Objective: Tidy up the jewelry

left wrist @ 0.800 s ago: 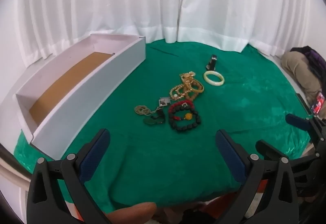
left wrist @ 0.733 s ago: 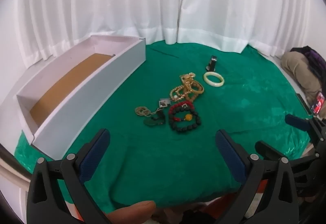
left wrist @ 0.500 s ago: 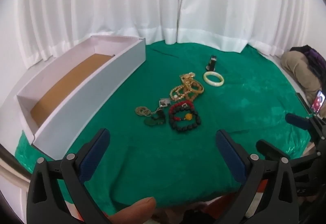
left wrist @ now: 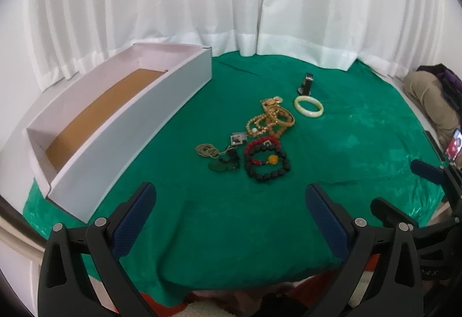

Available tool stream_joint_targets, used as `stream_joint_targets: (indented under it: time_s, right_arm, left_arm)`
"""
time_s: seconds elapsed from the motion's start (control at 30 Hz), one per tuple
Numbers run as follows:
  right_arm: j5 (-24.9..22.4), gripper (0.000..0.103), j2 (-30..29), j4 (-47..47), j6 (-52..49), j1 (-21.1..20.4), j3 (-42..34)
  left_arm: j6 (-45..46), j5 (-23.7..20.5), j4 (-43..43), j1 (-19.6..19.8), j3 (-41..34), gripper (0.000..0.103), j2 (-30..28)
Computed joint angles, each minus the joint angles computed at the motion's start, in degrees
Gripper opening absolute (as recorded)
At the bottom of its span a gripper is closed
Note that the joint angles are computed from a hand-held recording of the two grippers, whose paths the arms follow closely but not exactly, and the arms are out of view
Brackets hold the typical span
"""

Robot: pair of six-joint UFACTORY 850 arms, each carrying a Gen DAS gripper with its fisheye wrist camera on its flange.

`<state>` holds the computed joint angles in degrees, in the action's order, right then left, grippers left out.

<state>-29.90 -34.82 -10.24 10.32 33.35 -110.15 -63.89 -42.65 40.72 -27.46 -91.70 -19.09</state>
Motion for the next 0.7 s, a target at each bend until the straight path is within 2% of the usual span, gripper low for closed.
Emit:
stream_joint_targets:
  time_s: [0.37,0.53,0.7]
  right_arm:
    - [-0.23,0.102,0.30,2.49,-1.33,-0.31,-0.05]
    - [0.54,0.102,0.47,-0.49,1.62,-0.16,0.15]
    - [-0.45,0.102,-0.58,-0.06,1.97,-0.30,-1.15]
  left_arm:
    - [-0.87,-0.34,2.44,0.15,0.22,0.103,0.24]
    - [-1.80,-0.46,4.75,0.93,1.32,0.103,1.45]
    - [-0.27,1.89,0.63,1.90,3.59,0.103,2.78]
